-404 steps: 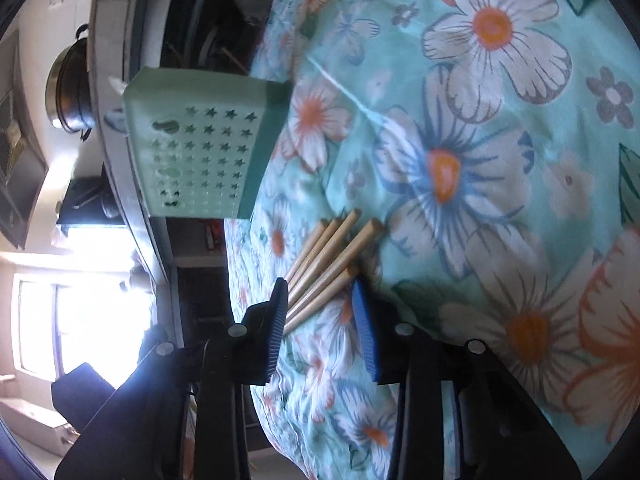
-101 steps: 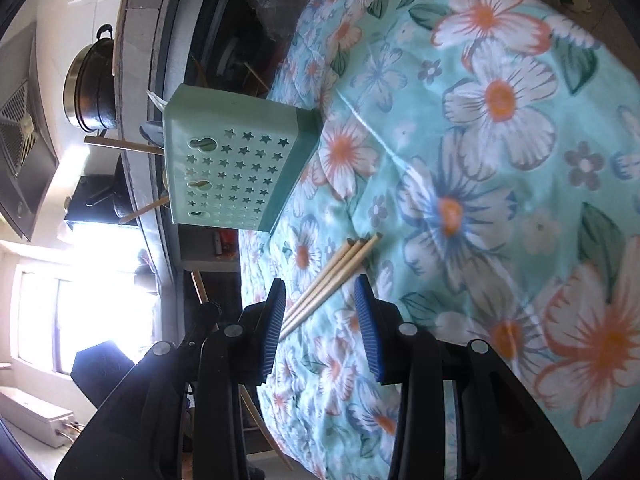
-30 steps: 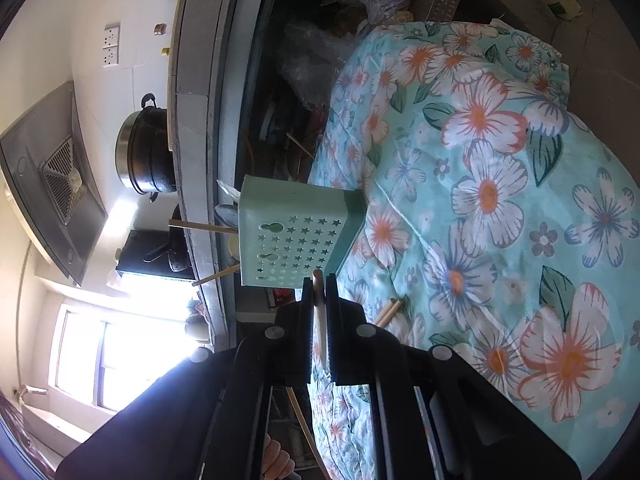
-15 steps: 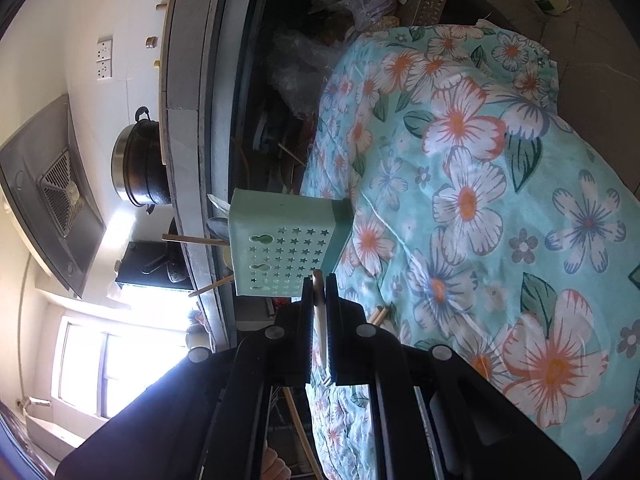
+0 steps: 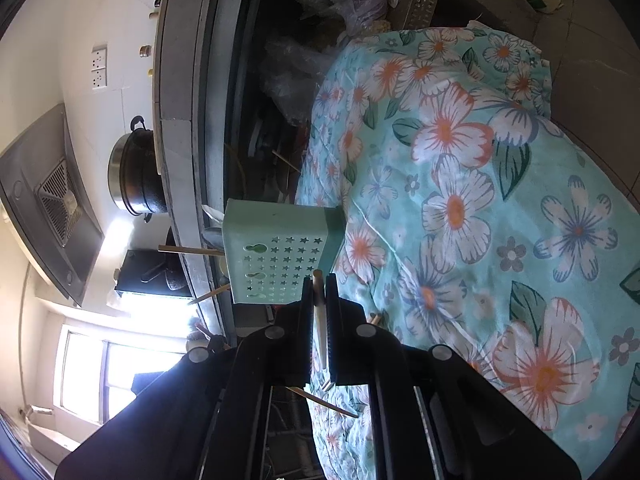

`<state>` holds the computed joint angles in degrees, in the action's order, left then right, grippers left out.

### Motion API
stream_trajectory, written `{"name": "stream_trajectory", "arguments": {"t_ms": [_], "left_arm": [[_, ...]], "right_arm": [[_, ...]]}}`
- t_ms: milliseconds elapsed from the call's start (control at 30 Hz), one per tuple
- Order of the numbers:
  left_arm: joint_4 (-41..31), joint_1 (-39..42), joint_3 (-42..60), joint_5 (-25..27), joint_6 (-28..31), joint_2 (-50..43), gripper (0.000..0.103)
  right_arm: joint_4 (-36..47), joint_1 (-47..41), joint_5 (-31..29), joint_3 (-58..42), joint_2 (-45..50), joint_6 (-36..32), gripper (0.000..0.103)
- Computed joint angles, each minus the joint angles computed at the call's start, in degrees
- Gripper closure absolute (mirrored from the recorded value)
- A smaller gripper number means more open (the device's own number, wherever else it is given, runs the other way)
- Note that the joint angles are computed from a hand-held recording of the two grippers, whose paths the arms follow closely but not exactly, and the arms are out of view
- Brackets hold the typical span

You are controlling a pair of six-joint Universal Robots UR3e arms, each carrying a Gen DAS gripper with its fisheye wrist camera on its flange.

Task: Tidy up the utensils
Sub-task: 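Lower the chopstick into the green holder and open the left tool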

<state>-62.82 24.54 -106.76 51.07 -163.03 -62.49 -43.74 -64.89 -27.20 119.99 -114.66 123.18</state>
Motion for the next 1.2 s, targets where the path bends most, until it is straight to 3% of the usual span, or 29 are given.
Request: {"name": "stream_trajectory", "arguments": {"t_ms": [233, 367, 467, 567, 667, 867, 1000, 1067, 1200], "left_arm": [[2.6, 2.1, 5.0, -4.0, -2.7, 0.3, 0.099], [14.0, 3.0, 9.7, -5.9, -11.0, -2.1, 0.099], [29.7, 0.4, 14.4, -2.2, -21.5, -8.2, 0.099], [41.5, -4.9, 19.1, 7.4, -27.2, -16.0, 0.099], [47.5, -11.7, 25.4, 19.3, -27.6, -24.7, 0.099], [55.1, -19.9, 29.1, 31.6, -24.5, -37.3, 0.098], [59.1, -18.5, 20.1, 29.5, -25.3, -35.4, 0.096], [60.0, -17.5, 15.2, 28.4, -25.5, -32.9, 0.084], [60.1, -15.1, 8.3, 26.0, -26.0, -27.3, 0.071]], "right_arm": [[-1.6, 0.0, -0.1, 0.6, 0.5, 0.9, 0.097], [-1.2, 0.1, -0.1, 0.6, 0.7, 0.6, 0.097], [0.3, -0.8, -0.6, 0.6, 0.2, -0.4, 0.097], [2.0, -1.7, -1.0, 0.3, 0.0, -1.5, 0.097], [3.5, -2.7, -1.5, -0.2, -0.4, -2.6, 0.097], [4.6, -3.9, -2.2, -0.1, -0.6, -3.5, 0.097], [4.8, -4.2, -2.7, 0.1, -0.6, -4.0, 0.097], [4.3, -4.2, -2.8, 0.4, -0.5, -3.7, 0.097], [4.0, -3.9, -2.4, 0.5, -0.6, -3.4, 0.097]]}}
